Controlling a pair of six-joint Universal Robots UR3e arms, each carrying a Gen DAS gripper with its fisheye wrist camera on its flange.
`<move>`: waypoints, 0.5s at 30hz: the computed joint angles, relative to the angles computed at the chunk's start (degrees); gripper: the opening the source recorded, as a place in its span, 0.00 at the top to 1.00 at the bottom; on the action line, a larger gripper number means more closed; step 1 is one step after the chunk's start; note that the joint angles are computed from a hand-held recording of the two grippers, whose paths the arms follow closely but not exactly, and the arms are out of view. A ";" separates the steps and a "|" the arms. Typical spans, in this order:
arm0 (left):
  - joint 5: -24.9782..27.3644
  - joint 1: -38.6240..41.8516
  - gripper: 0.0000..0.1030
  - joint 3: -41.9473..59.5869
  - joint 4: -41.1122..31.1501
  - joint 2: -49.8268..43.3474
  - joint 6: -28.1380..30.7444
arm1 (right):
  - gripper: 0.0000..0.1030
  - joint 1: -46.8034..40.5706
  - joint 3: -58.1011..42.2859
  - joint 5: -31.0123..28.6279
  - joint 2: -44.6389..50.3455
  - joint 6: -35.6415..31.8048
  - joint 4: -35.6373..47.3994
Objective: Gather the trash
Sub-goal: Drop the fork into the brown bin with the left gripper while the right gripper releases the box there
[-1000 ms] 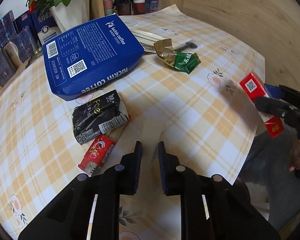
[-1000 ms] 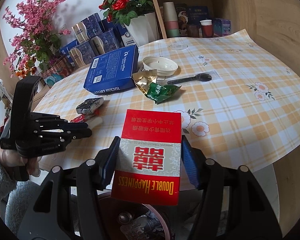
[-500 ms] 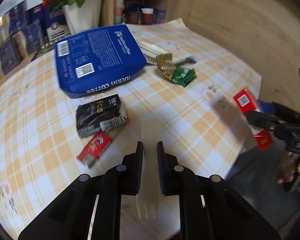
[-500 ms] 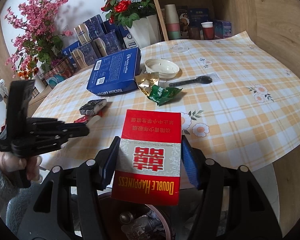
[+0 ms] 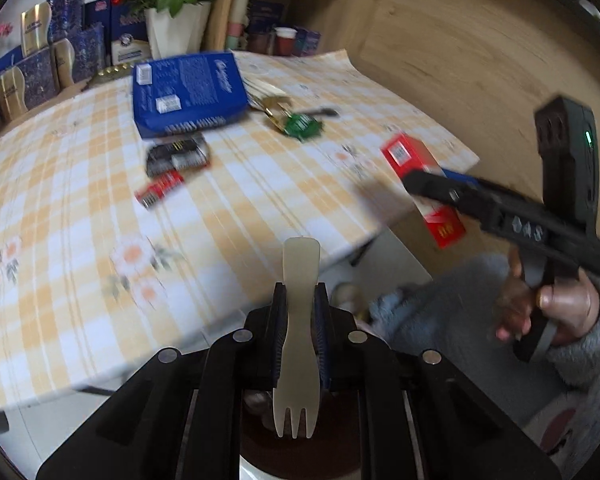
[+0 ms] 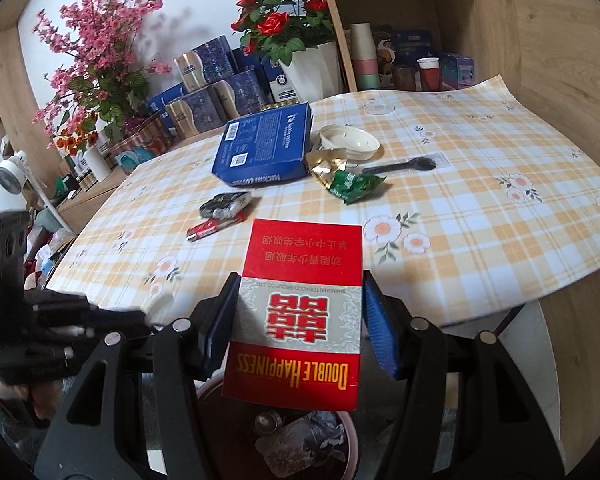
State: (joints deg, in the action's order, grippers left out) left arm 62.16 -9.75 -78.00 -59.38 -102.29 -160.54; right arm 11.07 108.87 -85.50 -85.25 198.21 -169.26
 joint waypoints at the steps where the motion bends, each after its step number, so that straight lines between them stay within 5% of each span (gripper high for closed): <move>1: 0.36 -0.46 0.86 -1.62 0.04 0.91 0.10 | 0.42 0.13 0.56 -0.02 -0.49 0.02 -0.02; 15: 6.47 -8.20 0.86 -5.53 -1.89 -4.12 0.89 | 0.42 -2.00 10.33 1.41 -6.58 1.39 -2.96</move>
State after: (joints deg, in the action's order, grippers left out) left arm 68.63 -17.96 -83.53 -61.27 -106.41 -159.66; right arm 9.07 119.20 -84.09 -91.84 199.59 -172.22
